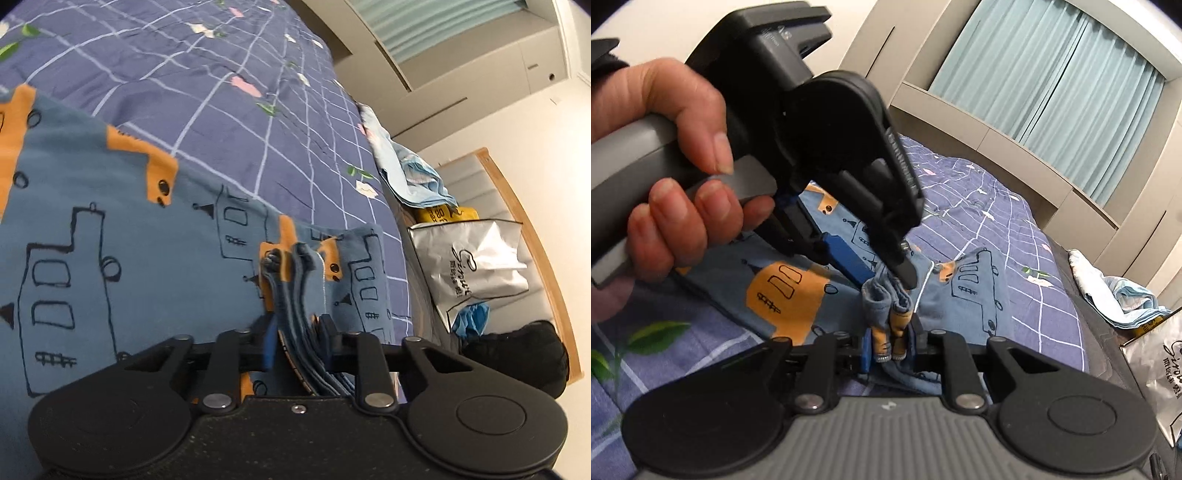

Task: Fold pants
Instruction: 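Hold the pants edges with both grippers and fold them together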

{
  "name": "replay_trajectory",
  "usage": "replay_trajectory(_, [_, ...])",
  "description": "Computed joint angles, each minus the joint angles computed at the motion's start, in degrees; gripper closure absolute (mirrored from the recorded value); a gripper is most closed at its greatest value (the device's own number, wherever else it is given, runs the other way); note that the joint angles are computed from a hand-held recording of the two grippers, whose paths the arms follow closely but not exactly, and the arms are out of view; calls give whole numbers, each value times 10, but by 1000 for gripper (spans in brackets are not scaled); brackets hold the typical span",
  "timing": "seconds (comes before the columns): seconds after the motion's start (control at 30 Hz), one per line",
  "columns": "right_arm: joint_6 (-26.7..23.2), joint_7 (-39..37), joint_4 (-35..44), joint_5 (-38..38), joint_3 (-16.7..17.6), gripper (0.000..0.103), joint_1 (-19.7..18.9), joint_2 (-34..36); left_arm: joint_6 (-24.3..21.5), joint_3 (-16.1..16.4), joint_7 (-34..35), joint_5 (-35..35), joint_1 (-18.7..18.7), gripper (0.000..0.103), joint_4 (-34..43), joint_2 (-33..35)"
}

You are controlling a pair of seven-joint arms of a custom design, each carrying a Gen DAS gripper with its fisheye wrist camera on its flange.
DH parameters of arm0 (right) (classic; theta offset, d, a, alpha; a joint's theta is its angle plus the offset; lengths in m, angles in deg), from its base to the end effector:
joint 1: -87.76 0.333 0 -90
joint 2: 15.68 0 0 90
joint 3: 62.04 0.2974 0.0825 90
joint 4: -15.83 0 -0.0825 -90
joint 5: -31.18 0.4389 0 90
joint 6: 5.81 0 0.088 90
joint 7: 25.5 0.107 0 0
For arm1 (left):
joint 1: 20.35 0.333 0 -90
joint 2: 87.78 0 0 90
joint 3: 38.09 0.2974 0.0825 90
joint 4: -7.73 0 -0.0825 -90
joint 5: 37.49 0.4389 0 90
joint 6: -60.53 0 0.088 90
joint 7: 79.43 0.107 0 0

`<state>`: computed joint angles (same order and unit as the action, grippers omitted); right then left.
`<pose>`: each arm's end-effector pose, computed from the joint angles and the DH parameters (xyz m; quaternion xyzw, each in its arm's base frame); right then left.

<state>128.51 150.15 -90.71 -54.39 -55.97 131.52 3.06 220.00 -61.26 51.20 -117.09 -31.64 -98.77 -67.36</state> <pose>0.4601 0.5163 0.3222 -0.7216 0.4638 -0.4454 0.2565 0.6027 -0.3416 0.3253 0.6161 -0.6253 0.4558 0.1475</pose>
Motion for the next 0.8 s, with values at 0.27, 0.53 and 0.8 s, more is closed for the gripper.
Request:
replay_trajectory(0.27, [-25, 24, -18, -6, 10, 83, 8, -19, 18, -1, 31, -36, -6, 89, -20, -28])
replay_trajectory(0.53, [-37, 37, -4, -24, 19, 87, 15, -22, 27, 23, 109, -95, -18, 90, -69, -98])
replay_trajectory(0.8, [14, 53, 42, -24, 20, 87, 24, 0, 12, 73, 189, -167, -27, 90, -154, -189])
